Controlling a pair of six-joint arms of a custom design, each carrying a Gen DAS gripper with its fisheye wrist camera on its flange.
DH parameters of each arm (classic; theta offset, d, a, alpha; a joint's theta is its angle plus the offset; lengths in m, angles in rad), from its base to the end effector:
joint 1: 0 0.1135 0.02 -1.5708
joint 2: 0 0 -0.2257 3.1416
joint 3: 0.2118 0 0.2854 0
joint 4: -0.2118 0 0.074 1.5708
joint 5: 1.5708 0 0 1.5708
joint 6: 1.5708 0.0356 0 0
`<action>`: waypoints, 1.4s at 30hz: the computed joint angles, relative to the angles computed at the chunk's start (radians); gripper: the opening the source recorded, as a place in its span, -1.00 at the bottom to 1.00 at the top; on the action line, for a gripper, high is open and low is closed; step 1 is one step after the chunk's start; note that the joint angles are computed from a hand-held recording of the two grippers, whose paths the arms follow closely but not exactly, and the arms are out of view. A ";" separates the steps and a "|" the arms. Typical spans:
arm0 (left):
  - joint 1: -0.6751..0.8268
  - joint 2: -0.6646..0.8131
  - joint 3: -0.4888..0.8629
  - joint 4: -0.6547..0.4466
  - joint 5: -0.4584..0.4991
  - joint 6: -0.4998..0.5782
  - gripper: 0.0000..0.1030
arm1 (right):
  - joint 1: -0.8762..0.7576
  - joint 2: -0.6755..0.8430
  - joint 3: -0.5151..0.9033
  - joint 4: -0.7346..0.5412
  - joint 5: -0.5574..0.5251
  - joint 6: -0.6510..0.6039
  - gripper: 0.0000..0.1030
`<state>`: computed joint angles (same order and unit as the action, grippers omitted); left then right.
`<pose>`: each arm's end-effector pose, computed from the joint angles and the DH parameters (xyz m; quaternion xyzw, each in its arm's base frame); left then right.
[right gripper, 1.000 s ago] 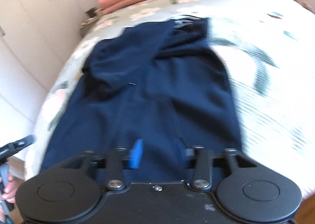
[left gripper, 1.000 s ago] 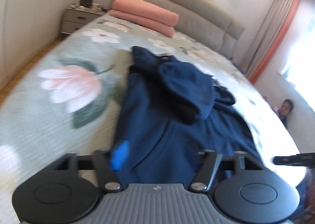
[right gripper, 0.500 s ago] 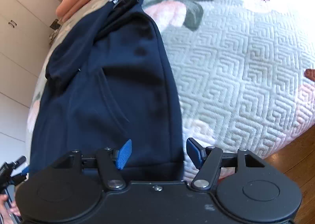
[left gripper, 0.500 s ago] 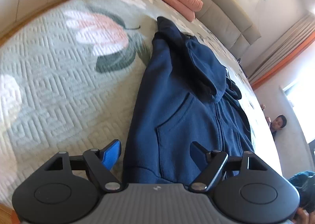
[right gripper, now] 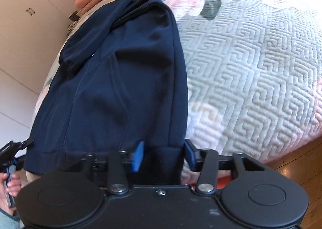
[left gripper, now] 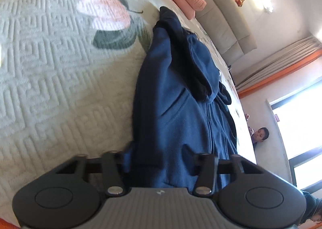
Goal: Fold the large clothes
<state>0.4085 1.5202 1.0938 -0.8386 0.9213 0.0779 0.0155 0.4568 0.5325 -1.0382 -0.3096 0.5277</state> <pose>0.3014 0.0996 0.1870 -0.0789 0.8844 -0.3936 0.2382 0.1526 0.0132 0.2054 0.1941 0.9236 0.2211 0.2456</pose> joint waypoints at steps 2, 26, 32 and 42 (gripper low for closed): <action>0.015 0.024 0.014 -0.049 0.028 0.031 -0.51 | -0.027 -0.038 -0.015 -0.034 -0.083 -0.024 -0.52; 0.075 -0.052 0.003 -0.111 0.186 0.128 -0.88 | 0.075 0.043 0.188 0.056 0.030 -0.021 -0.79; -0.110 0.075 0.252 0.206 0.103 -0.134 -0.87 | 0.047 0.479 0.475 0.287 0.210 -0.035 -0.82; -0.357 0.237 0.481 0.569 -0.390 -0.343 0.43 | 0.101 0.801 0.722 0.368 0.564 -0.125 0.35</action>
